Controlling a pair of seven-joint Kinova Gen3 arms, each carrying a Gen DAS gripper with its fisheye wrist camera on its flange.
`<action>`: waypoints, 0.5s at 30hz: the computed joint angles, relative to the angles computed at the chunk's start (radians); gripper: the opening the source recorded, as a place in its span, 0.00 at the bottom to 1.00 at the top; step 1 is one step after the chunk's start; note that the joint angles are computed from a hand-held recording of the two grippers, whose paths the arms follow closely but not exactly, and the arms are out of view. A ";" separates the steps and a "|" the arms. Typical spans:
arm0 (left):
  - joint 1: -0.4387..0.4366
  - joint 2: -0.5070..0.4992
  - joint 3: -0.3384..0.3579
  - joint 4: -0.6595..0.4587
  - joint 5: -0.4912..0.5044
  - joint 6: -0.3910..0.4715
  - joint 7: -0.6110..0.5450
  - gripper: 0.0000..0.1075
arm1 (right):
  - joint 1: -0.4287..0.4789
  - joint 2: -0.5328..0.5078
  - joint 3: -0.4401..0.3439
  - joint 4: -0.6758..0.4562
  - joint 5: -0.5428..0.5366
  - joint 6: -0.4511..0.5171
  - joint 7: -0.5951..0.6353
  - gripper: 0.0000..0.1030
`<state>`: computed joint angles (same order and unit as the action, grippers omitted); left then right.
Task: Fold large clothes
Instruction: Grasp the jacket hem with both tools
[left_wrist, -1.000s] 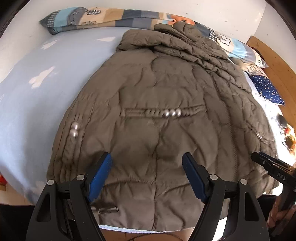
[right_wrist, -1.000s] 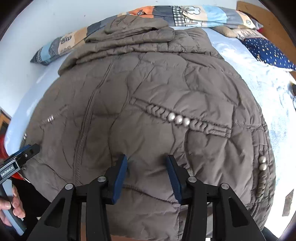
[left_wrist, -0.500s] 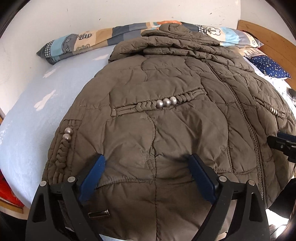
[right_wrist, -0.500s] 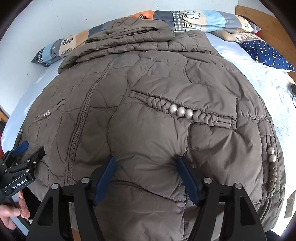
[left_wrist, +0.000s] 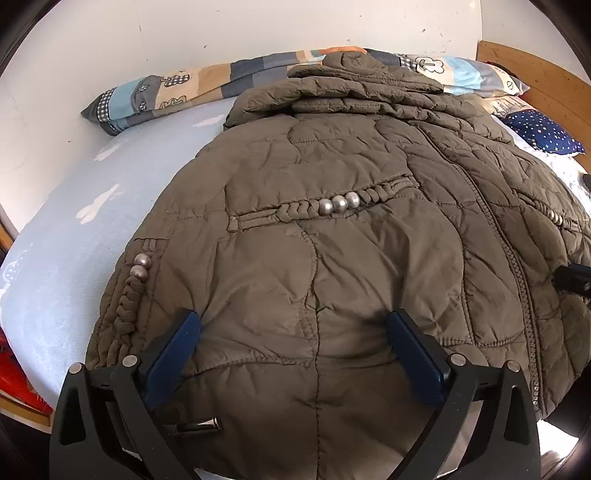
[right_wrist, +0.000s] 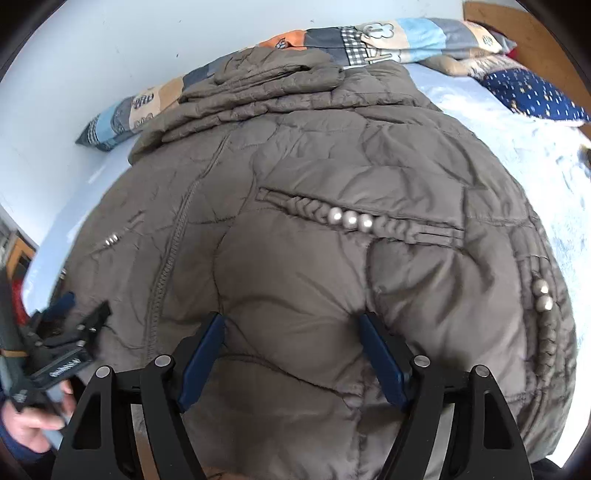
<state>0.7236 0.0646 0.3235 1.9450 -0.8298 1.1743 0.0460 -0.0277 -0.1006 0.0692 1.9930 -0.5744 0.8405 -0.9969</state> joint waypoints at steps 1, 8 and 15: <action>-0.003 -0.001 -0.001 -0.006 0.010 0.001 -0.015 0.94 | 0.006 0.000 0.034 -0.009 -0.032 0.039 0.000 0.77; -0.034 -0.081 0.014 -0.011 0.092 0.003 -0.097 0.94 | 0.120 -0.095 0.095 0.061 -0.105 -0.018 -0.028 0.77; -0.121 -0.224 0.080 0.048 0.132 0.088 0.046 0.94 | 0.178 -0.112 0.151 0.082 0.005 -0.047 -0.238 0.78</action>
<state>0.6028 -0.1590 0.4033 1.9933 -0.6978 1.2619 0.0919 0.1500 -0.2127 0.2206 2.0752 -0.5693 0.7939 -1.2348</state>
